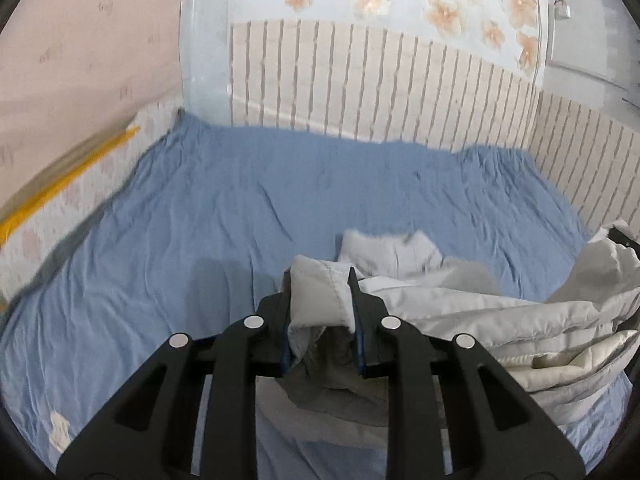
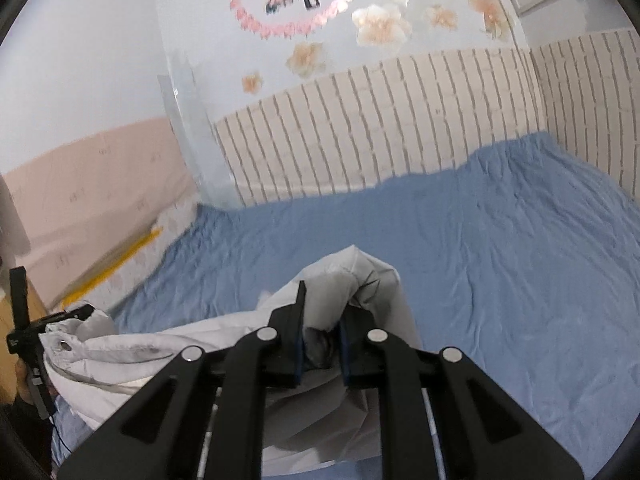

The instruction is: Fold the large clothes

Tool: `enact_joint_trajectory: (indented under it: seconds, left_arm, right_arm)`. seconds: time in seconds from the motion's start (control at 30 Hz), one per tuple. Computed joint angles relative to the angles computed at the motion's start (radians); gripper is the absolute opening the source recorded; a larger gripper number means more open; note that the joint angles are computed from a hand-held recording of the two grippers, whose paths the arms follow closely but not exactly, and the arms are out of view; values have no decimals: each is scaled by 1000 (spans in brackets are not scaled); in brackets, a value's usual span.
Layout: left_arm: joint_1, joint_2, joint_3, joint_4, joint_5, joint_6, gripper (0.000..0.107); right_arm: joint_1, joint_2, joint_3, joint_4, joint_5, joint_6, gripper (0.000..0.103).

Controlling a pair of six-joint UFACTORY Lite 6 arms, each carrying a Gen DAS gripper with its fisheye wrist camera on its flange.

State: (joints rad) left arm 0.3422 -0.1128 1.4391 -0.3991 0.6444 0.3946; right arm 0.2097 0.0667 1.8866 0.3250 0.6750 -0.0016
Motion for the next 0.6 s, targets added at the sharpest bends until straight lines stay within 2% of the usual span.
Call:
enact_joint_trajectory:
  seconds: [0.07, 0.17, 0.43, 0.5, 0.6]
  left_arm:
    - [-5, 73, 127, 10, 31, -32, 22]
    - [-7, 117, 212, 3, 32, -42, 22]
    - [-78, 252, 160, 159, -103, -140, 24]
    - [-87, 330, 197, 188, -120, -162, 24]
    - [-110, 478, 315, 271, -128, -242, 25]
  right_arm:
    - [-8, 26, 75, 7, 4, 27, 13]
    - [9, 27, 118, -48, -13, 73, 13]
    - [42, 173, 105, -243, -59, 168, 13]
    - [46, 245, 137, -264, -64, 178, 13]
    - [41, 388, 278, -271, -26, 178, 13]
